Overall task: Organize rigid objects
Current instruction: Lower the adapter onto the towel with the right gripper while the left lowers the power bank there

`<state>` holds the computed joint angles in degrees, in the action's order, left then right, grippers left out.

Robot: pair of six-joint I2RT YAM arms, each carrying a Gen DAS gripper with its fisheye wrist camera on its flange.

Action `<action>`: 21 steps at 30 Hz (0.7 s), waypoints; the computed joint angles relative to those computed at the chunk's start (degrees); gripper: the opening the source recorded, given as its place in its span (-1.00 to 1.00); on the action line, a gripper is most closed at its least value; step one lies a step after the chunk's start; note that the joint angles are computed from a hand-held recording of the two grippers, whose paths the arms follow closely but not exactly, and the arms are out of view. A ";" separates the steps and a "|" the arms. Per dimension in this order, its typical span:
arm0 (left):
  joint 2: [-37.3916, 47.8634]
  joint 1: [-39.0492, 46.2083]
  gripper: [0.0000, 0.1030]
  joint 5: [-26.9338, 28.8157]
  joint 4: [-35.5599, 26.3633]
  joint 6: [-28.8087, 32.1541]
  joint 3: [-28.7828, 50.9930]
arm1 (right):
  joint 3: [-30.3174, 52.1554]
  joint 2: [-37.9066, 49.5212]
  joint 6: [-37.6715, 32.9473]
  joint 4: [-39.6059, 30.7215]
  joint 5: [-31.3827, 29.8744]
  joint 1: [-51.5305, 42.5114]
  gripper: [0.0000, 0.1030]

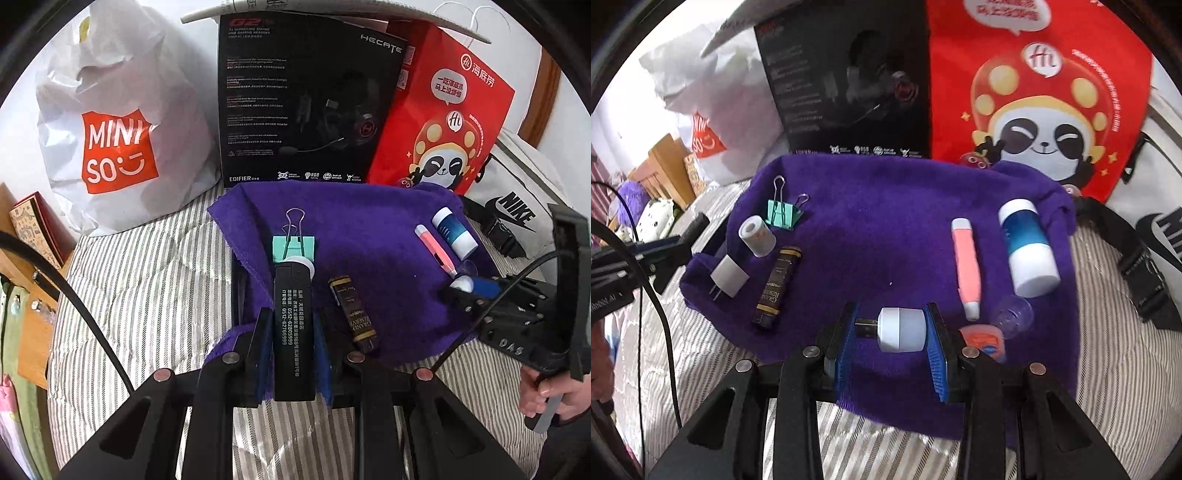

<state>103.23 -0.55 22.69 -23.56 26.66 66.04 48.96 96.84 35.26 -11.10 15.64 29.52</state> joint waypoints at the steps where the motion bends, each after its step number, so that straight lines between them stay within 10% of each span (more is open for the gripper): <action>1: 0.32 -0.15 -0.59 -0.03 -0.06 -0.01 0.32 | 0.64 0.88 -0.40 -0.20 0.16 0.00 -0.31; 21: 3.55 -1.35 -0.59 -0.51 -1.06 0.24 3.06 | 1.58 5.03 -2.45 1.11 -3.55 -1.08 -0.13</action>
<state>106.77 -1.90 22.17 -24.62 26.89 69.10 50.53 101.87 32.81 -9.99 12.09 28.43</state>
